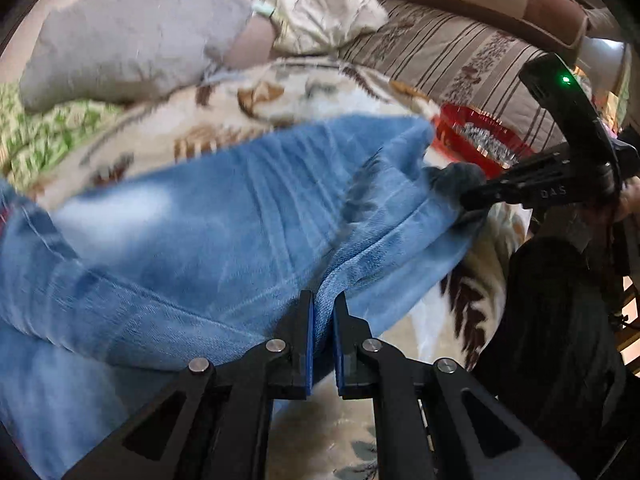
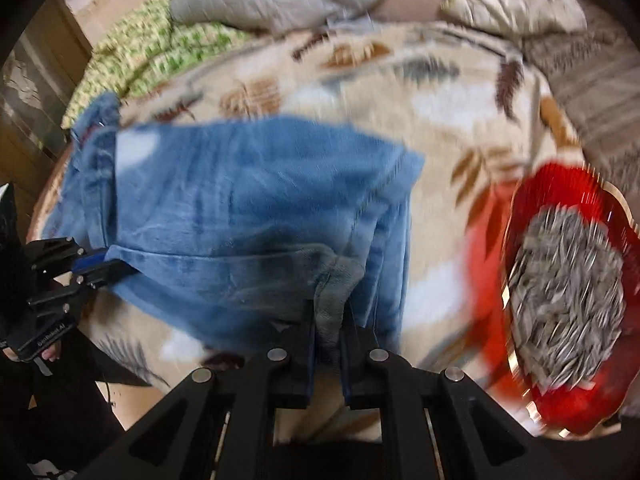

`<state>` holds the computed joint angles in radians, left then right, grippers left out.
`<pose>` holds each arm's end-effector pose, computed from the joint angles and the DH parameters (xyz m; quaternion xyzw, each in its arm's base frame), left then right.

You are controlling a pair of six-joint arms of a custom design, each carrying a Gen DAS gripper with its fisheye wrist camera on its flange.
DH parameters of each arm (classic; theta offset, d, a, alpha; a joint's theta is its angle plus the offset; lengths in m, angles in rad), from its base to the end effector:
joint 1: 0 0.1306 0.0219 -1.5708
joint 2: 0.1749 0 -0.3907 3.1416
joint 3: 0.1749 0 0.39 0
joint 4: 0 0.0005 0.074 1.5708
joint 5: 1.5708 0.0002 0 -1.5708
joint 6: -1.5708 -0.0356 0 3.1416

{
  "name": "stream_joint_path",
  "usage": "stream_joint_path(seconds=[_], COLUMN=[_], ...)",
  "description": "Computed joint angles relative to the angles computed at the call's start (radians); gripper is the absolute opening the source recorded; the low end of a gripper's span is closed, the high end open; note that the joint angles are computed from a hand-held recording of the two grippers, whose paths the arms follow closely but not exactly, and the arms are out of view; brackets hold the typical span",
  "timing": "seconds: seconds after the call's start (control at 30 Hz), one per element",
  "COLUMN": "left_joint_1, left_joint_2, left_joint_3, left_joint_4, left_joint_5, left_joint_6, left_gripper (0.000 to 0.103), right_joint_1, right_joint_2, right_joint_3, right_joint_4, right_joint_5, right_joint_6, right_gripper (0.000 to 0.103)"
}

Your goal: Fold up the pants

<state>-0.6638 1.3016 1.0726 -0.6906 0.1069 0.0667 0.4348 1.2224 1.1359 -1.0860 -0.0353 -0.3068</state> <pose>0.3369 -0.2690 0.3439 0.2946 0.8992 -0.1614 0.2803 0.3491 0.1630 0.3807 -0.0662 0.9779 0.0878 0.1781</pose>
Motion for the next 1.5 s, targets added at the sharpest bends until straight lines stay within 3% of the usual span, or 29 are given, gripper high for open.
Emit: stream_joint_path(seconds=[0.1, 0.23, 0.37, 0.43, 0.47, 0.5, 0.53, 0.57, 0.6, 0.63, 0.7, 0.77, 0.97, 1.1, 1.27, 1.4, 1.5], left_joint_1=[-0.002, -0.008, -0.011, -0.012, -0.016, -0.023, -0.027, -0.030, -0.033, -0.029, -0.006, 0.036, 0.284, 0.477, 0.648, 0.736, 0.753], left_joint_2=[-0.003, 0.002, 0.001, 0.000, 0.002, 0.001, -0.005, -0.024, -0.049, -0.067, -0.098, -0.145, -0.293, -0.348, -0.416, -0.410, -0.349], left_joint_3=[-0.039, -0.033, -0.034, -0.024, -0.016, -0.008, -0.007, -0.015, -0.027, -0.032, -0.031, -0.039, -0.054, -0.056, -0.070, -0.051, -0.003], left_joint_4=[0.044, 0.033, 0.026, 0.010, -0.003, -0.020, -0.025, -0.017, -0.001, -0.002, -0.026, -0.039, -0.097, -0.141, -0.177, -0.181, -0.179], left_joint_5=[0.002, -0.016, -0.023, -0.022, -0.021, -0.025, -0.031, -0.050, -0.070, -0.077, -0.085, -0.083, -0.004, 0.005, 0.013, 0.047, 0.084], left_joint_6=[0.024, 0.033, 0.041, 0.019, -0.001, -0.028, -0.045, -0.058, -0.062, -0.061, -0.046, -0.020, 0.060, 0.070, 0.011, -0.049, -0.100], left_gripper=[0.008, 0.008, 0.010, 0.018, 0.037, 0.074, 0.090, 0.099, 0.099, 0.099, 0.099, 0.099, 0.099, 0.100, 0.100, 0.100, 0.100], right_joint_1=[0.011, 0.030, 0.022, 0.017, 0.016, 0.017, 0.019, 0.016, 0.021, 0.038, 0.071, 0.082, 0.142, 0.188, 0.267, 0.308, 0.331], right_joint_2=[0.002, 0.013, 0.001, -0.013, -0.017, -0.022, -0.030, -0.040, -0.051, -0.064, -0.082, -0.090, -0.074, -0.002, 0.154, 0.275, 0.345], right_joint_3=[-0.036, -0.031, -0.046, -0.053, -0.051, -0.044, -0.040, -0.038, -0.035, -0.028, -0.009, 0.009, 0.107, 0.197, 0.345, 0.454, 0.515], right_joint_4=[0.007, 0.002, 0.024, 0.030, 0.025, 0.013, 0.006, 0.005, 0.010, 0.010, 0.009, 0.000, 0.014, 0.069, 0.106, 0.123, 0.132], right_joint_5=[0.005, 0.050, 0.033, 0.019, 0.017, 0.018, 0.018, 0.012, 0.007, 0.041, 0.110, 0.120, 0.187, 0.119, 0.067, 0.018, -0.011], right_joint_6=[-0.024, -0.014, -0.034, -0.050, -0.057, -0.067, -0.072, -0.064, -0.062, -0.062, -0.046, -0.043, -0.022, -0.001, 0.063, 0.098, 0.104], right_gripper=[0.010, 0.010, 0.012, 0.013, 0.016, 0.025, 0.033, 0.062, 0.089, 0.093, 0.093, 0.093, 0.093, 0.093, 0.093, 0.093, 0.093])
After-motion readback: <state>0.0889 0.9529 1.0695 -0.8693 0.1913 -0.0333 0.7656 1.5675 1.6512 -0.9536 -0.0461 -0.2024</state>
